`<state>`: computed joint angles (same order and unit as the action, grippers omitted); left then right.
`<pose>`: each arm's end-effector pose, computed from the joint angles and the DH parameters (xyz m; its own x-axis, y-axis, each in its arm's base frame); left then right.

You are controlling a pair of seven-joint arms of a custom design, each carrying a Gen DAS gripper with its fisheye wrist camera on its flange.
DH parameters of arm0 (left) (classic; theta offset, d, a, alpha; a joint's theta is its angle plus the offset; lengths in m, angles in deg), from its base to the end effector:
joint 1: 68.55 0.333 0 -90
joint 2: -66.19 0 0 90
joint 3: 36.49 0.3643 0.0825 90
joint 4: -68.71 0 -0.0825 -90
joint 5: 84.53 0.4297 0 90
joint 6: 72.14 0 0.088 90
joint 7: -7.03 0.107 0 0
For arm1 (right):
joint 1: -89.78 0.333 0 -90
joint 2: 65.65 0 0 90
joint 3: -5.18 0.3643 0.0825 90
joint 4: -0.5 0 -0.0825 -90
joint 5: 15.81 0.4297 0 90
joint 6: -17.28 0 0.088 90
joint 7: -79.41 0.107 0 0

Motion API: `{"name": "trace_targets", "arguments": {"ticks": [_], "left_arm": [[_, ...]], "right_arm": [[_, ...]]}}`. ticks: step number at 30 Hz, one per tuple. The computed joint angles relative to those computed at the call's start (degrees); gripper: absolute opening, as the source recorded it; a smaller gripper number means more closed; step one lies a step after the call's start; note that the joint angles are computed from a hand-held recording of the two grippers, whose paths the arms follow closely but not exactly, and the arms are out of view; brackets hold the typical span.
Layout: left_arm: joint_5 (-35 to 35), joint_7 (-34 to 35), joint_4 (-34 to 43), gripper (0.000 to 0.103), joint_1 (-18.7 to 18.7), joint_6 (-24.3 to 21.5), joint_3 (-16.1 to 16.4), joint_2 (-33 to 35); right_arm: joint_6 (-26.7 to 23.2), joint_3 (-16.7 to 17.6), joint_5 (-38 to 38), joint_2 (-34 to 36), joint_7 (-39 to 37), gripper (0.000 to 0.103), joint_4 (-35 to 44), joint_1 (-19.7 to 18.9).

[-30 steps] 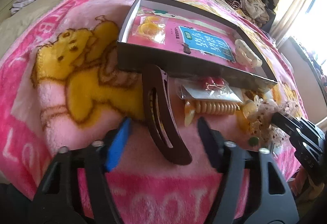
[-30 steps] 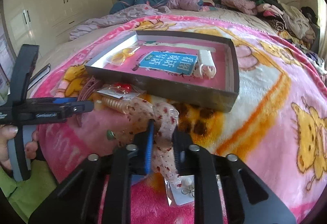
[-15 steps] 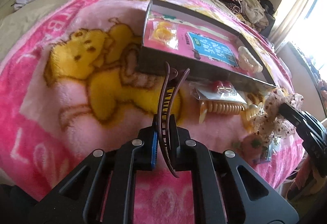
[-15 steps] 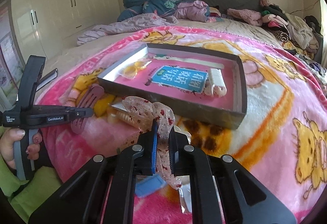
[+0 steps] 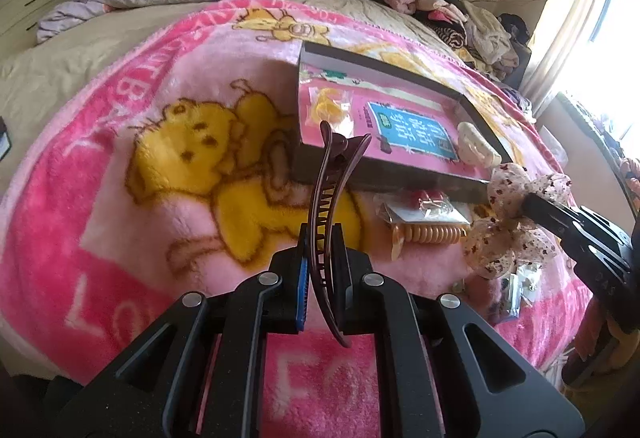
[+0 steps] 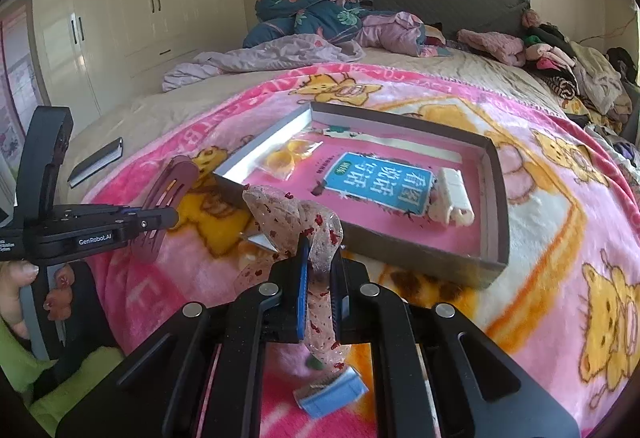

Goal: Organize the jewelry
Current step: 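Carry the claw clip into the box with the left tool while the right tool places the bow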

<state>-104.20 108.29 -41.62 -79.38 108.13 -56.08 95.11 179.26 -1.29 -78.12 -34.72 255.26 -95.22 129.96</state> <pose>0.6525 -0.3158 0.3271 -0.3567 -0.8983 0.2566 -0.7629 0.1215 -0.6350 0.6070 0.4751 0.3542 0.1109 -0.9915 -0.0686 -0.6672 -0.0232 -0.7445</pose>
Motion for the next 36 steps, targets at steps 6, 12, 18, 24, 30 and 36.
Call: {"name": "trace_targets", "arguments": {"ticks": [6,12,18,24,30,36], "left_arm": [[-0.8,1.1,0.3,0.004,2.9,0.5,-2.5,0.3],[-1.4,1.4,1.1,0.004,3.9,0.5,-3.0,0.9],[-1.7,1.3,2.3,0.005,4.2,0.3,-3.2,1.5],[-1.8,1.8,4.7,0.004,4.1,-0.9,-3.1,2.7],[-1.4,1.8,8.0,0.004,2.1,-2.6,-1.3,3.9],[-1.0,2.0,11.7,0.004,0.5,-4.3,-0.4,5.3]], "right_arm": [[0.7,-0.1,2.0,2.3,-1.6,0.009,3.4,-0.1],[1.1,-0.5,5.6,5.3,-4.9,0.009,7.5,-0.1],[1.4,-1.8,8.8,7.1,-7.4,0.009,9.8,0.5],[1.6,-3.4,10.6,8.2,-8.1,0.009,11.5,1.0],[1.9,-5.3,10.4,8.4,-6.9,0.009,12.1,1.7],[1.6,-6.9,8.4,7.5,-4.0,0.009,11.7,2.1]]}}
